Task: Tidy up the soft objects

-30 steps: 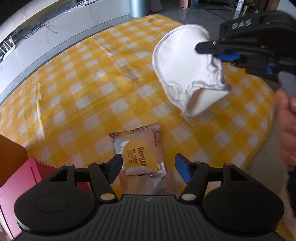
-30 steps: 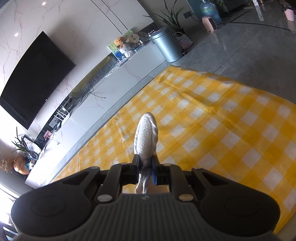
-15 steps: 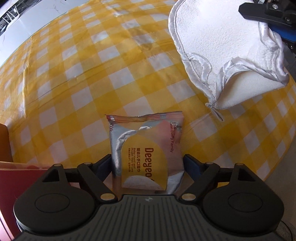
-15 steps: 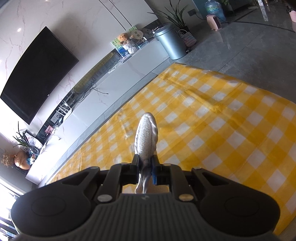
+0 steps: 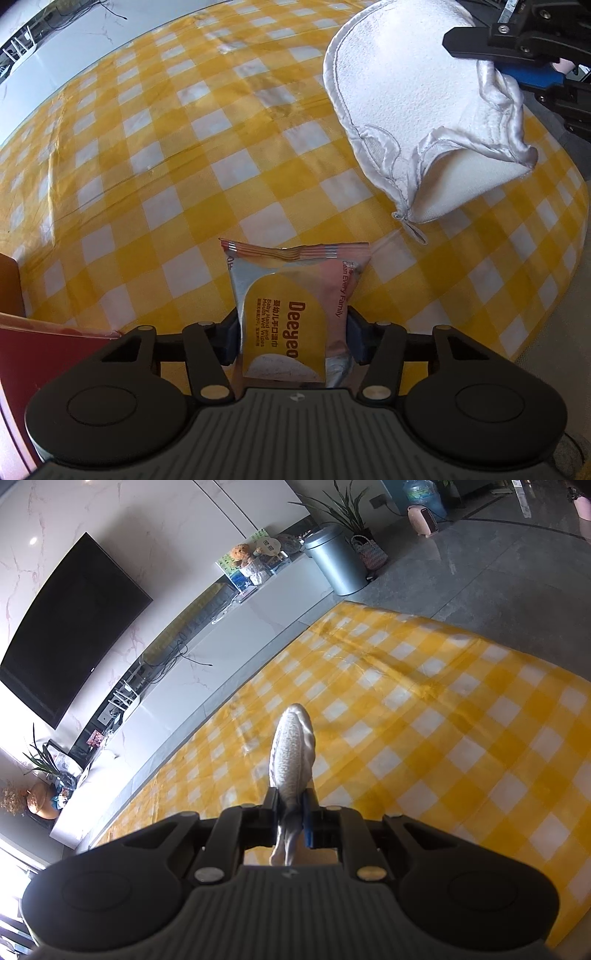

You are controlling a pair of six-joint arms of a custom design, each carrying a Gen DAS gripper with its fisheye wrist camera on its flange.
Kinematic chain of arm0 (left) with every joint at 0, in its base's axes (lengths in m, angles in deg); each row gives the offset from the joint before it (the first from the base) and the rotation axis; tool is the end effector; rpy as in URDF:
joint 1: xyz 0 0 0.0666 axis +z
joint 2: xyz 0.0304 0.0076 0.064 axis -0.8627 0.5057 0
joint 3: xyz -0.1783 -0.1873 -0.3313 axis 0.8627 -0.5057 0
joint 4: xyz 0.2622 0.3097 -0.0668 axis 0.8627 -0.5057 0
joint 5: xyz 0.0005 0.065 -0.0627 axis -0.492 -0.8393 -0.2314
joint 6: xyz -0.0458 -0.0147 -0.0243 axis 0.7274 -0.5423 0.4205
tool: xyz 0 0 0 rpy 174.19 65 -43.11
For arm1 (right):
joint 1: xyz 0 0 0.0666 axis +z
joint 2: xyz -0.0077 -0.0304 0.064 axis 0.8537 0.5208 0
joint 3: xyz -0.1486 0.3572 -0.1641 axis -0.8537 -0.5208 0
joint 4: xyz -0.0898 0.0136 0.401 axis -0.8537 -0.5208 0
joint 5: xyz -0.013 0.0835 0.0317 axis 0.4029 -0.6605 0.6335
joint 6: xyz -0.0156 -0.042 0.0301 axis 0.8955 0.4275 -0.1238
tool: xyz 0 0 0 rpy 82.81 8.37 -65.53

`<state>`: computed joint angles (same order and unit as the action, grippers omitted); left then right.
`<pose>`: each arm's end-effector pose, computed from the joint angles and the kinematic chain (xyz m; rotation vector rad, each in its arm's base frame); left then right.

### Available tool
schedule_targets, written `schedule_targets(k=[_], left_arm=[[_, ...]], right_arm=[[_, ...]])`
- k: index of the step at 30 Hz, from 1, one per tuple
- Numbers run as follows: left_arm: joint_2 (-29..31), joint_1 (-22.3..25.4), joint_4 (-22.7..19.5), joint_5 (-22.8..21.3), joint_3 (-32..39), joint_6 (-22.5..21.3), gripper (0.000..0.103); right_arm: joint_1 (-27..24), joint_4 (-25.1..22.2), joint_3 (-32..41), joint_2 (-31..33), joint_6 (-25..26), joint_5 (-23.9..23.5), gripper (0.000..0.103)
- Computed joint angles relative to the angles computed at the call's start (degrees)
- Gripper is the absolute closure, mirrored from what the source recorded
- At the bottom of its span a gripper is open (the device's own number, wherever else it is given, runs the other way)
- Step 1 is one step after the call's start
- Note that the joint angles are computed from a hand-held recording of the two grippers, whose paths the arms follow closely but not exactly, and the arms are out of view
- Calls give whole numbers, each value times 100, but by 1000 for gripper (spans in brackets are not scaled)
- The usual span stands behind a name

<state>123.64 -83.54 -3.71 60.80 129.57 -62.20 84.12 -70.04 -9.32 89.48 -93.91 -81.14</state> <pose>0.2927 -0.1278 0.3930 0.3267 2.8443 -0.0296 0.3106 0.1480 0.4378 0.4104 2.3128 0.6511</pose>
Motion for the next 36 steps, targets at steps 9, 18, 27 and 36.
schedule_targets(k=[9,18,27,36], left_arm=[[-951,2,234,311,2,-373,41],[-2016,639,46,1147,244,-156,41],[-2982,2918,-368,2909,366,-727,41],[-2915,6950,-1840,5205,514,-3395,41]], right_arm=[[-126,168,-88,-11,-92,-197,92],[-23,105,-24,67,24,-195,92],[89,891,-62,-186,-331,-1045,91],[647,1460,77,-330,-460,-1404,91]])
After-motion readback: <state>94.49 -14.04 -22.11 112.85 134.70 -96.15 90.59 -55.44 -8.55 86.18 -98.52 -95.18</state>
